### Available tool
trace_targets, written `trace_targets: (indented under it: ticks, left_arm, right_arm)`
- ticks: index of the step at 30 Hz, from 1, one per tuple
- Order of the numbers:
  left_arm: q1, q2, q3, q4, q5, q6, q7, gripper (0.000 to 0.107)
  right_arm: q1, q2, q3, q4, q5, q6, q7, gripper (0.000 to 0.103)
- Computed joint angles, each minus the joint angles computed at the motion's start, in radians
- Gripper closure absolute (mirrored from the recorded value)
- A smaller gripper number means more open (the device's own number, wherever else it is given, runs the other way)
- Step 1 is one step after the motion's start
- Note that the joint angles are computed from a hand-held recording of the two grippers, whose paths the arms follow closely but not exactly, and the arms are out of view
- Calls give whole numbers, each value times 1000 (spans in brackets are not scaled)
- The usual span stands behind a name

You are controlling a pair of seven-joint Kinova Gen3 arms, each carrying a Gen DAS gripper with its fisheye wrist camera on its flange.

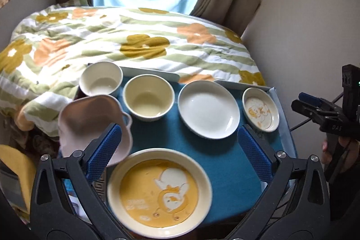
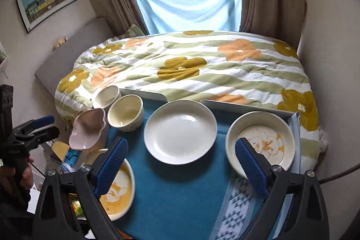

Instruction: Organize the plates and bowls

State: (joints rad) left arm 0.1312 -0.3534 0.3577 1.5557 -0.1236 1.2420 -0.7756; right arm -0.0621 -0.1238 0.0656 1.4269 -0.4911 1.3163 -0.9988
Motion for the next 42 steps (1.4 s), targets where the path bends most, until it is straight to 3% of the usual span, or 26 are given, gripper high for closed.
trace_targets:
  ticks: [5, 7, 9, 11, 14, 18, 21, 23, 27, 32, 37, 42]
  left_arm:
    - [-116, 141, 185, -16, -34, -42, 203, 6]
    - [-113, 206, 212, -6, -57, -69, 285, 12]
    - [-48, 275, 169, 8, -69, -97, 349, 35]
    - [25, 329, 99, 35, -67, -130, 401, 45]
    - [49, 372, 51, 83, -33, -178, 432, 56]
    - [93, 410, 0, 114, -18, -212, 454, 57]
    - [131, 433, -34, 114, -27, -219, 467, 60]
    - [147, 442, -60, 114, -8, -223, 453, 75]
    - [200, 457, -104, 104, -24, -212, 463, 88]
    - [256, 457, -158, 88, -35, -193, 477, 89]
    - [309, 496, -172, 20, -89, -100, 477, 90]
    - [326, 479, -181, 7, -108, -78, 477, 90]
  right_arm:
    - [41, 209, -1, -132, -31, 107, 171, 8]
    - [66, 302, -27, -191, -37, 151, 222, 8]
    - [75, 394, -60, -256, -22, 189, 246, 16]
    - [74, 476, -95, -317, 5, 230, 252, 30]
    - [61, 566, -140, -372, 51, 264, 258, 47]
    - [50, 644, -176, -412, 85, 300, 271, 69]
    - [48, 674, -189, -430, 94, 315, 283, 73]
    - [48, 683, -195, -437, 97, 319, 291, 76]
    - [51, 702, -202, -456, 94, 342, 305, 86]
    - [52, 704, -206, -447, 86, 343, 317, 91]
    - [53, 688, -207, -424, 87, 325, 342, 91]
    - [66, 667, -205, -402, 64, 312, 340, 91]
